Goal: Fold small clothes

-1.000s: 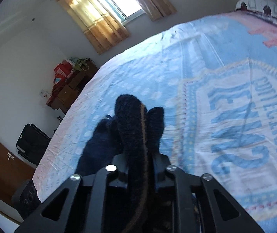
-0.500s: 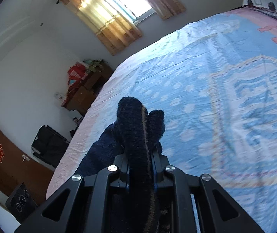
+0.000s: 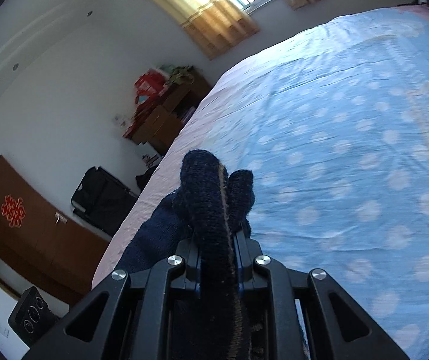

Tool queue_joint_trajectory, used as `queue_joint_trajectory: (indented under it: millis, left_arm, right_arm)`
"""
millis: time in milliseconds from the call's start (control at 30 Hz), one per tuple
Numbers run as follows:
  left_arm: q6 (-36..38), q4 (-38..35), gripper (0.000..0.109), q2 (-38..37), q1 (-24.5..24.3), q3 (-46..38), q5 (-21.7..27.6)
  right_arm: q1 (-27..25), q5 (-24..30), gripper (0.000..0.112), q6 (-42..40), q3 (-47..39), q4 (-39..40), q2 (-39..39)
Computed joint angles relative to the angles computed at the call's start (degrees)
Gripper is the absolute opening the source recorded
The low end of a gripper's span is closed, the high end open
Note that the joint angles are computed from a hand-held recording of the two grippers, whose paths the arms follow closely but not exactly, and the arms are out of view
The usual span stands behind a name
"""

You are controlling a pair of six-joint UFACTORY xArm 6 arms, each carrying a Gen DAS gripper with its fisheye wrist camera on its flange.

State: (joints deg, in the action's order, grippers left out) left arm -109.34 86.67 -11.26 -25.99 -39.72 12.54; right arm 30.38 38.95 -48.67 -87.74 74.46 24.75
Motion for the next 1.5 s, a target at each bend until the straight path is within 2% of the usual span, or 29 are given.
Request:
queue_joint_trajectory:
  millis: [267, 400, 600, 900, 1233, 1500]
  left_arm:
    - [1.11, -3.51, 0.019, -7.83, -1.75, 6.69, 5.04]
    - [1.60, -3.90, 0.019, -13.08, -0.85, 11.50, 5.69]
    - [3.28, -6.97, 0.019, -17.06, -0.45, 14.87, 6.92]
    - [4.38, -9.99, 0.019, -24.98, -1.02, 21.52, 9.88]
    - [2.98, -10.64, 0.018, -25.55, 1.95, 26.29, 7.40]
    - [-0.10, -9.91, 0.018, -23.83, -2.83, 27.80, 11.86]
  right_arm:
    - [5.21, -0.48, 0.016, 2.89, -5.30, -3.19, 3.46]
    - [7.45, -0.60, 0.016, 4.06, -8.32, -4.64, 5.48]
    - [10.27, -0.70, 0.016, 6.77, -12.33, -7.14, 8.44]
    - [13.59, 2.24, 0.016, 12.02, -21.66, -12.44, 14.92]
    - [16.84, 4.43, 0.016, 22.55, -35.62, -23.46, 26.26]
    - [16.95, 4.97, 0.016, 27.99, -41.25, -28.72, 31.23]
